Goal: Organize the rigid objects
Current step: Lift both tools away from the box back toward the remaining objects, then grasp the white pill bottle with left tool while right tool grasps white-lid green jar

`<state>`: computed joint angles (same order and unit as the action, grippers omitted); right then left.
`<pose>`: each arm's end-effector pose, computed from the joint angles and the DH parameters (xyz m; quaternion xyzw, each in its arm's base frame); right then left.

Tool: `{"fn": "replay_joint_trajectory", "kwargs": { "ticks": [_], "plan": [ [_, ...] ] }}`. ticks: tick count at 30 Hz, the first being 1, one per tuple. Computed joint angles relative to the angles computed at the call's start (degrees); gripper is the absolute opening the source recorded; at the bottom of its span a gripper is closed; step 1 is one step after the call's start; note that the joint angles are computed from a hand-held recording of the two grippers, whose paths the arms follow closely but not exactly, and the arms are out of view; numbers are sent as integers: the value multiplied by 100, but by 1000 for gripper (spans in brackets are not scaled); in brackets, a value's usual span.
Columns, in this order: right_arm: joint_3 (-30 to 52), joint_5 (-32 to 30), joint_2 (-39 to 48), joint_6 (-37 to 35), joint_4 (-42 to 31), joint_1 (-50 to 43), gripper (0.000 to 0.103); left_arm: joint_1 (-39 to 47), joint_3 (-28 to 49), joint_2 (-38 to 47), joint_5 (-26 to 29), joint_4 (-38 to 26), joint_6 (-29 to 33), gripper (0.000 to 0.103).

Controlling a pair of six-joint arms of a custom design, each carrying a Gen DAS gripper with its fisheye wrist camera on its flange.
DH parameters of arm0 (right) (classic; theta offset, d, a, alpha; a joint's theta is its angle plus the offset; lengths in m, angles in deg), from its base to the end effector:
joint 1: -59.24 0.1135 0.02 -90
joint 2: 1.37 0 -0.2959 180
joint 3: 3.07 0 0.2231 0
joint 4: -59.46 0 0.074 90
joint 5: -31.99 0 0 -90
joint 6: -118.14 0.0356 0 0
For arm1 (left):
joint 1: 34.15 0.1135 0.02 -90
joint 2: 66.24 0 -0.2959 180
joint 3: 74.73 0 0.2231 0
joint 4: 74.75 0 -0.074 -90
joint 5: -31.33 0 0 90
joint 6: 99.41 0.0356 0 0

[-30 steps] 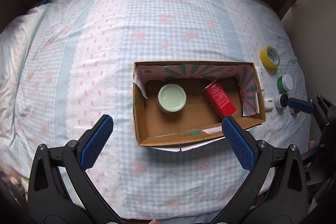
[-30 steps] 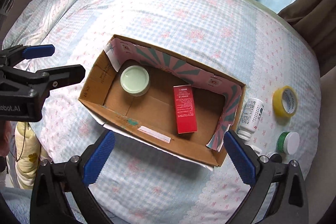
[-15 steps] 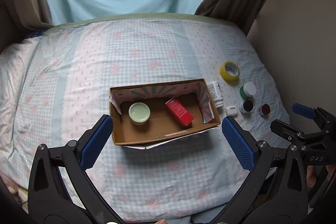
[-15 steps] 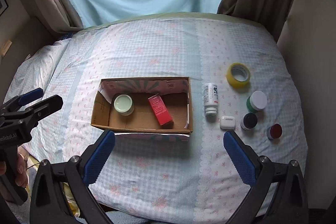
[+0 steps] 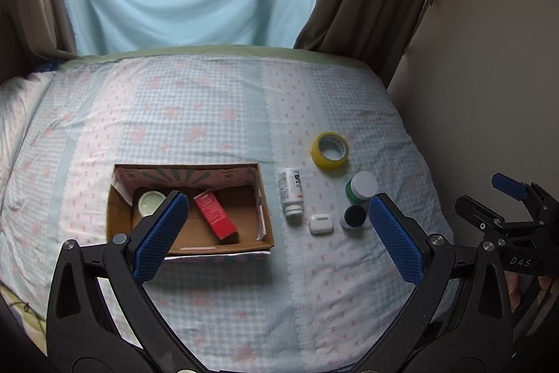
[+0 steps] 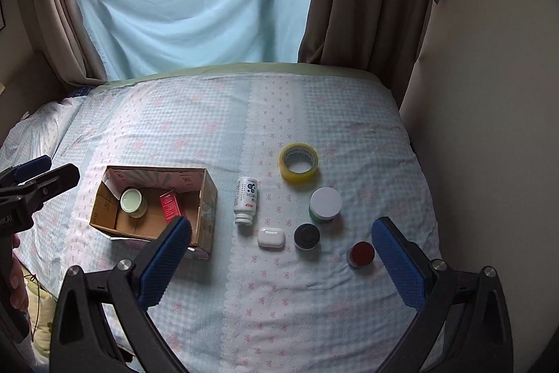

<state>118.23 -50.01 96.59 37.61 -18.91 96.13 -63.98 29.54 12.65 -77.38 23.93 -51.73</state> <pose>0.2657 0.1932 0.4054 -0.2051 0.9293 0.0568 0.3017 0.2008 -0.1020 0.4102 -0.1500 0.9327 -0.0445 0.3251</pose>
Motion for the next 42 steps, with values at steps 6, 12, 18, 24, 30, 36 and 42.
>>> {"fn": "replay_joint_trajectory", "kwargs": {
  "ticks": [6, 12, 18, 24, 30, 36, 42],
  "plan": [
    [-309, -705, 285, -1033, 680, -975, 103, -686, 387, 1154, -663, 202, -809, 103],
    [-566, -1198, 729, -1255, 1240, -1466, 103, -858, 632, 2101, -1122, 502, -761, 103],
    [-724, -1327, 1163, -1331, 1633, -1699, 103, -552, 647, 2855, -597, 1108, -369, 103],
    [-790, -1363, 1726, -1425, 1883, -1794, 103, 69, 722, 3589, 252, 1587, -39, 103],
    [-500, -1389, 2594, -1255, 1933, -1789, 103, 652, 937, 4601, 1050, 1990, 334, 103],
    [-122, -1105, 3435, -1009, 2078, -1721, 103, 903, 1637, 5744, 1482, 1833, 558, 101],
    [111, -919, 4076, -748, 2174, -1643, 103, 1044, 2127, 6539, 1600, 1577, 783, 93]
  ]
}}
